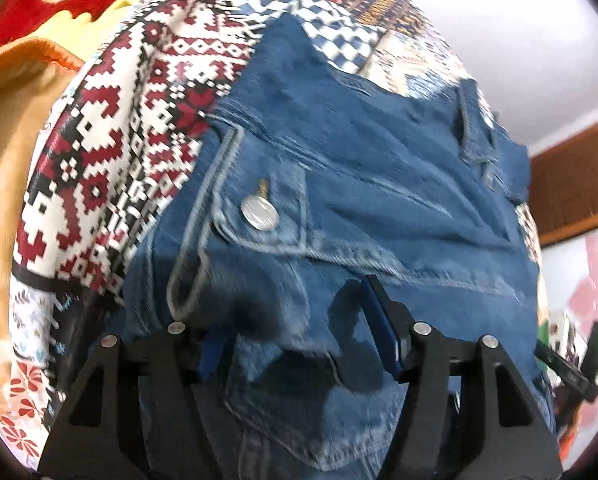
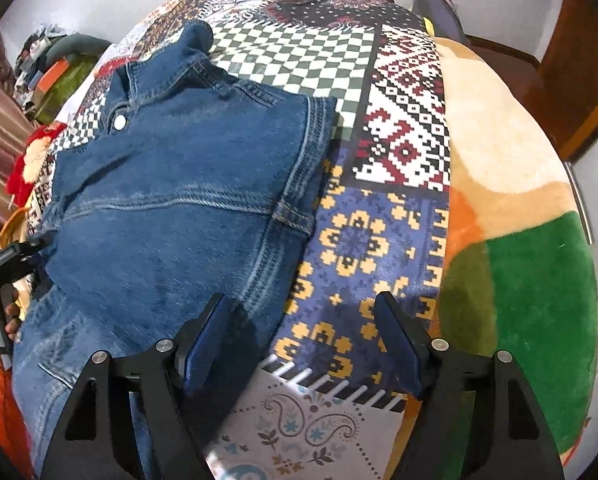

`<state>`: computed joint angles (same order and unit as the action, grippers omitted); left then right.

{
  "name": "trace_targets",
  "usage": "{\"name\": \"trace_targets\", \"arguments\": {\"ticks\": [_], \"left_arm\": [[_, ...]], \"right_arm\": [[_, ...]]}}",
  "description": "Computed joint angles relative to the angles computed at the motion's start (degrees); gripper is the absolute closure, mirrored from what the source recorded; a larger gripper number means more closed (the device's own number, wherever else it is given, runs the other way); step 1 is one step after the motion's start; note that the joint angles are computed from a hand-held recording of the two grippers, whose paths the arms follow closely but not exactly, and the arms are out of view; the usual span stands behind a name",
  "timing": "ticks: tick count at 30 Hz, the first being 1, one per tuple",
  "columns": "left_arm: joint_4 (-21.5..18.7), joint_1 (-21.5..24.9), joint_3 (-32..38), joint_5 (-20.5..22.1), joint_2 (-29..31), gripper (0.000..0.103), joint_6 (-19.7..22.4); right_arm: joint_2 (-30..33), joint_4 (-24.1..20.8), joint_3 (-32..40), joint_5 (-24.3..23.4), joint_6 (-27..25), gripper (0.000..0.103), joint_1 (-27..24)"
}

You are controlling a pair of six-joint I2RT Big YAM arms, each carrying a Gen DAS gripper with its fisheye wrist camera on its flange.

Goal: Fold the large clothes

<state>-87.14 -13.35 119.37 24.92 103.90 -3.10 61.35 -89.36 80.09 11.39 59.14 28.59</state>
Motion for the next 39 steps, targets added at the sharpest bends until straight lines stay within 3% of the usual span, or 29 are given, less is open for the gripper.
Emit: {"name": "trace_targets", "arguments": {"ticks": [3,5,10,13,16,19,24,26,29,33,35,39], "left_arm": [[2.4,-1.5,0.3,-7.2,-0.5,0.065,1.5],[4.3,-2.8,0.6,-10.9,-1.4,0.074,4.4],[9.3,-4.0,5.3,-12.0,-2.8,0.077,7.5],[10.5,-3.5,8.9,-9.8,-2.7,0.077,8.4],[10.2,-3.1,10.6,-10.1,-1.8,0.077,9.0],[7.1,-2.8,9.8,-11.8,-0.2,0.076,10.0],[2.4,-1.9,3.1,-14.1,0.2,0.066,11.0],[3.0,-1.6,-0.1,-16.2,-0.9,0.044,11.9],[3.5,-0.9,-1.8,-17.6,-2.4,0.03,13.4],[0.7,0.5,2.5,-15.6,-1.9,0.029,15.6],[0.5,0.8,5.5,-15.7,-1.0,0.024,16.4],[-2.0,1.0,16.7,-15.2,4.9,0.019,16.2]], "right_arm": [[0.3,1.2,0.8,-0.3,-0.2,0.031,-1.0],[0.4,1.7,1.3,-0.5,-0.6,0.031,-1.6],[1.5,2.5,3.7,-1.0,-2.6,0.031,-3.9],[2.2,3.5,4.6,-1.6,-4.1,0.031,-5.0],[3.5,3.9,4.6,-2.6,-5.4,0.031,-5.6],[4.2,5.3,2.1,-6.1,-5.5,0.031,-6.4],[1.6,9.9,-2.6,-9.6,-2.8,0.026,-7.9],[1.5,9.6,-2.6,-10.1,-2.9,0.025,-8.0],[2.5,6.5,-0.9,-8.8,-3.9,0.025,-7.3],[2.9,3.8,0.8,-7.1,-5.2,0.025,-6.8],[2.9,3.3,1.8,-6.1,-5.9,0.025,-7.1],[2.8,3.5,3.8,-5.3,-7.4,0.025,-8.8]]}}
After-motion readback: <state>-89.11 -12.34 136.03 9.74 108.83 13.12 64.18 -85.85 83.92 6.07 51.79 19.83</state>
